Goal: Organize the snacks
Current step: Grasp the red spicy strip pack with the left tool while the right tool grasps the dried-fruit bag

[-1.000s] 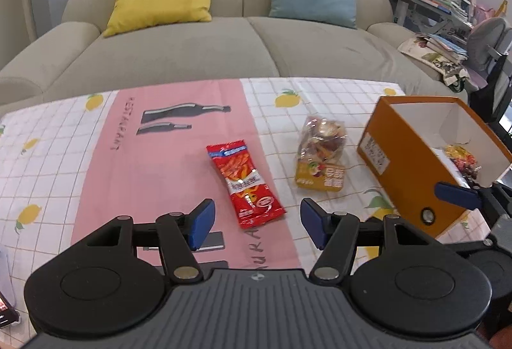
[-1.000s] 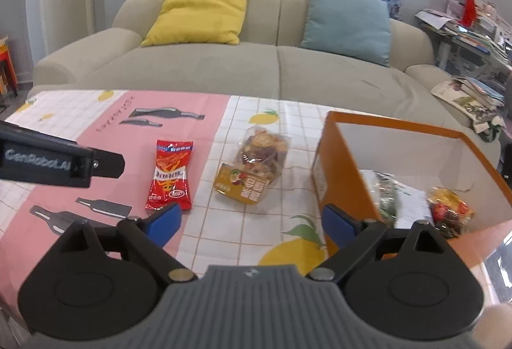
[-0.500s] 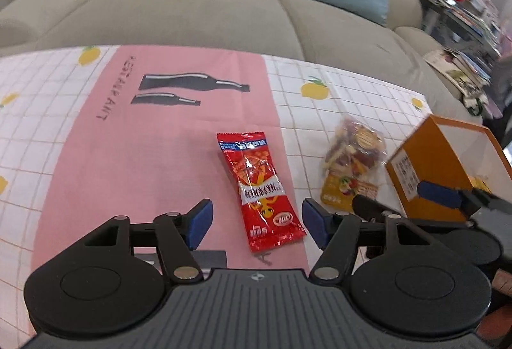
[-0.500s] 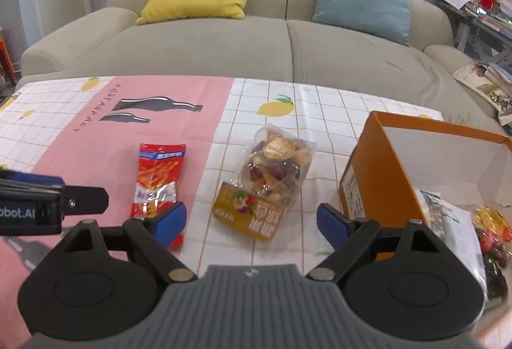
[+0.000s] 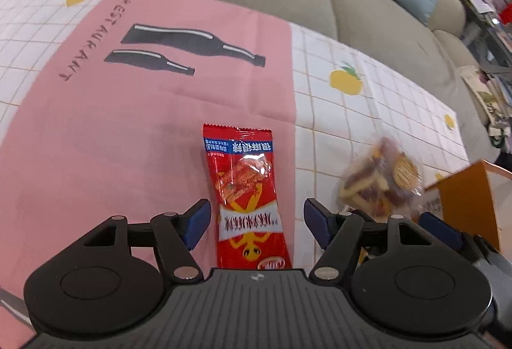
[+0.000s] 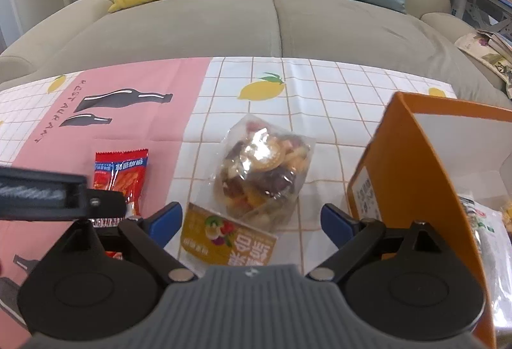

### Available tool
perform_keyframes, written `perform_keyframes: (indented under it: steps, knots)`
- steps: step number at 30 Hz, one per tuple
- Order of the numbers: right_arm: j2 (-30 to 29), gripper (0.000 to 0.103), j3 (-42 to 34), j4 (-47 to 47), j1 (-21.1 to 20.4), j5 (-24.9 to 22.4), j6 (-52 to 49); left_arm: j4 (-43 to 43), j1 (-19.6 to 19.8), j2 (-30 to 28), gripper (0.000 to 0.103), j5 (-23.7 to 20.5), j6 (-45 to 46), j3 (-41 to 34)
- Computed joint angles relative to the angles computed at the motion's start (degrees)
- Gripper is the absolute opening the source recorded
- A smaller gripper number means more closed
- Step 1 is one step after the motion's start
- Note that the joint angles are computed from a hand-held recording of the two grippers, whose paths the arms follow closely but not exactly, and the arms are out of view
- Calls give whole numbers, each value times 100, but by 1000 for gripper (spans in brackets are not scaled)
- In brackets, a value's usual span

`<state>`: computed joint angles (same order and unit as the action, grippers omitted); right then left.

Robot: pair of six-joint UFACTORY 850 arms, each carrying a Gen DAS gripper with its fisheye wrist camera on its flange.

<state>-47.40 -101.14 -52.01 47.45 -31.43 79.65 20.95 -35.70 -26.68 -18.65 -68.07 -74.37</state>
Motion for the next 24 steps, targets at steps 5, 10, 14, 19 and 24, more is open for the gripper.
perform_keyframes:
  steps: [5,10,14,19,24]
  knots:
    - [-353,95,-499,163,9,-235,-492,6,-7,-292,77,-442,-132,-335]
    - [-616,94,-842,372,9,-403,-886,228,-77,-469,77,-775,45,-598]
    - [-696,80,-897,39,107,-724,-1013,466,-173,-551,61,-1122,280,-734]
    - [-342,72,-297,-315,133,-438,-799,357,-186,-359,48,-1038,601,-481]
    - [194,70,538,-563,259,-30,-577,31,-217,-34,47,-974,1027,-67]
